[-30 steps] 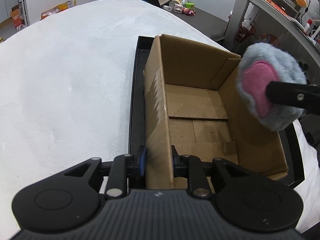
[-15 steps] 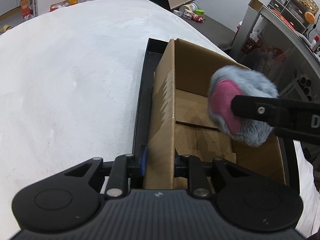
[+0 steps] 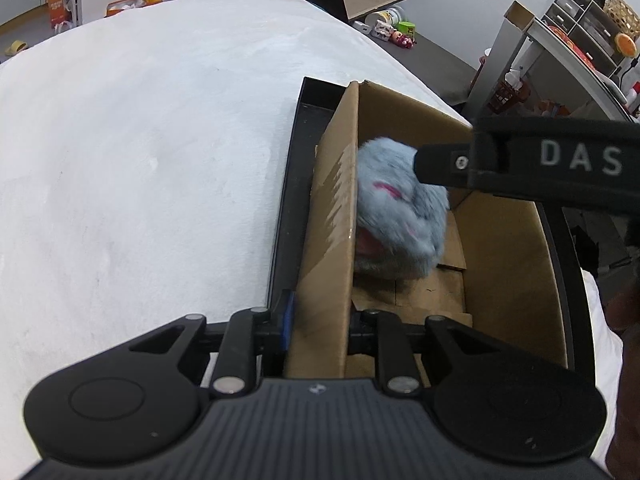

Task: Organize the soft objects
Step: 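Lower the plush ball into the box and open the right tool, then move the right tool to the orange burger plush and grasp it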

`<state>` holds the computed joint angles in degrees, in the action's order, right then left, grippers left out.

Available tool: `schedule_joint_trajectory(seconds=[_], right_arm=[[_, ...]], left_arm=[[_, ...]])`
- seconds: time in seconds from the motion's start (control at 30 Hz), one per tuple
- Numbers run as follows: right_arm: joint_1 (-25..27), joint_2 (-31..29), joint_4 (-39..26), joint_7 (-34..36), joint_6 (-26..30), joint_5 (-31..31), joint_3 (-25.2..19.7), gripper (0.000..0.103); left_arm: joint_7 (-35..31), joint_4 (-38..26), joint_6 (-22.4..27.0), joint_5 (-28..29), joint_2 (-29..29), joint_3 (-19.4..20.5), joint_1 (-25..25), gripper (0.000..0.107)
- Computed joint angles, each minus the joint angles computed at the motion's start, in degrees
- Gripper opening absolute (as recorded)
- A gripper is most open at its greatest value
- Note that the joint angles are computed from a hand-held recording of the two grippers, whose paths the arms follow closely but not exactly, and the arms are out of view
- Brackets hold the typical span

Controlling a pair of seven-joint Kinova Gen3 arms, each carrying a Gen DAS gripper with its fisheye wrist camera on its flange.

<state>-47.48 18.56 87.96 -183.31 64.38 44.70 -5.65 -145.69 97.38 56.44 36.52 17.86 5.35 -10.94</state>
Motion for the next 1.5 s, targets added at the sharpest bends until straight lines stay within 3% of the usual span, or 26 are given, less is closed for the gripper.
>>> schedule_joint_trajectory(seconds=[0.2,0.53,0.8,1.17,1.5], right_arm=[[-0.3,-1.4,1.3,-0.7,1.4,-0.3,-0.6,0.061],[-0.9,-7.1,7.2,-5.5,4.7,1.6,-3.7,0.076],[1.8,-12.6,14.9,-11.1,4.9,1.3,-7.6,0.083],[6.7,-18.7,26.3,-21.1,-1.5,0.5,-11.4,0.085],[11.2,-21.9,35.6,-25.8,-11.8,1.1,-12.9,0.085]], left_arm=[[-1.4,0.5,-0.3,0.3,-0.2,0.1,-0.2,0.02],[-3.6,3.0,-4.3,-0.1,-3.1,-0.1,1.3,0.021],[-5.1,6.0,-8.4,0.0,-6.1,-0.2,2.8,0.056],[1.3,7.6,-13.7,-7.7,-8.8,-0.2,8.7,0.068],[13.7,8.2,-18.2,-19.8,-10.3,0.3,14.9,0.071]])
